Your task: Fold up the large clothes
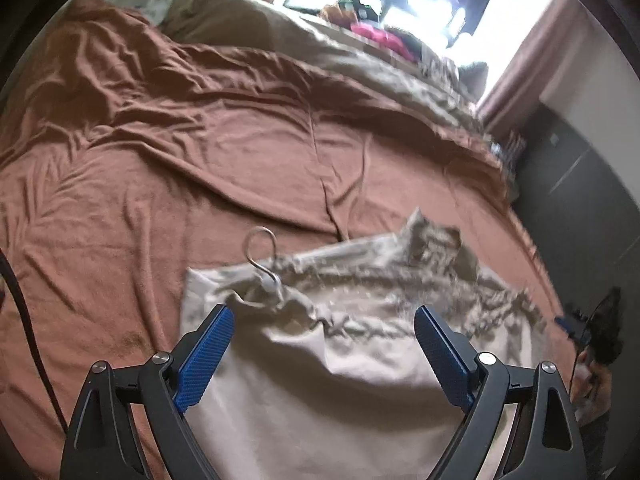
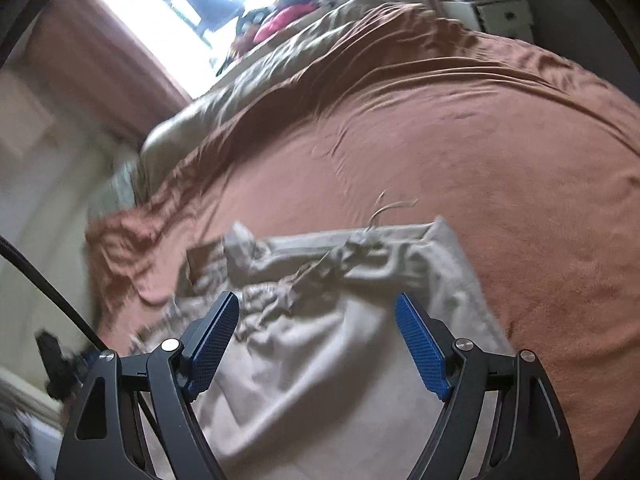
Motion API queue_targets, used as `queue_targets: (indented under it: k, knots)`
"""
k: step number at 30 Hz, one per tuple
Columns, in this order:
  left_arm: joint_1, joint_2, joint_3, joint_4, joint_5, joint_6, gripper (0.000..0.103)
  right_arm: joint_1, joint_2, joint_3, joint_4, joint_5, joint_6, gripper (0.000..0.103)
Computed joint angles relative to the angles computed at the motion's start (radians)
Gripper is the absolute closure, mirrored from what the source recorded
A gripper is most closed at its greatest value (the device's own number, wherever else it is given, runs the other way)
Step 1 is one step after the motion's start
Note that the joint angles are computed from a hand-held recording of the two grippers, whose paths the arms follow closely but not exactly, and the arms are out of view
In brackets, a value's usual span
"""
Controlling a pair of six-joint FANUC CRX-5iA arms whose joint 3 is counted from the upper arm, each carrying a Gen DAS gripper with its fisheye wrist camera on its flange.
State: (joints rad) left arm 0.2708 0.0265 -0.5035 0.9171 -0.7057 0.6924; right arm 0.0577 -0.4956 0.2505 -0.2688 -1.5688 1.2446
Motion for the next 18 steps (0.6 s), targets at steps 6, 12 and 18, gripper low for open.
queue_targets:
  k: [6,12,18]
  knots:
    - [-0.055,0.075,0.094,-0.187,-0.042,0.114,0.022,0.311,0.013,-0.025,0.192,-0.022,-0.105,0.033]
    - [-0.114,0.167,0.209,-0.368,-0.088,0.193,0.022,0.468,0.103,-0.012,0.254,-0.067,-0.083,0.036]
    - [-0.16,0.24,0.306,-0.553,-0.11,0.288,0.031,0.489,0.179,-0.046,0.256,-0.074,-0.006,0.058]
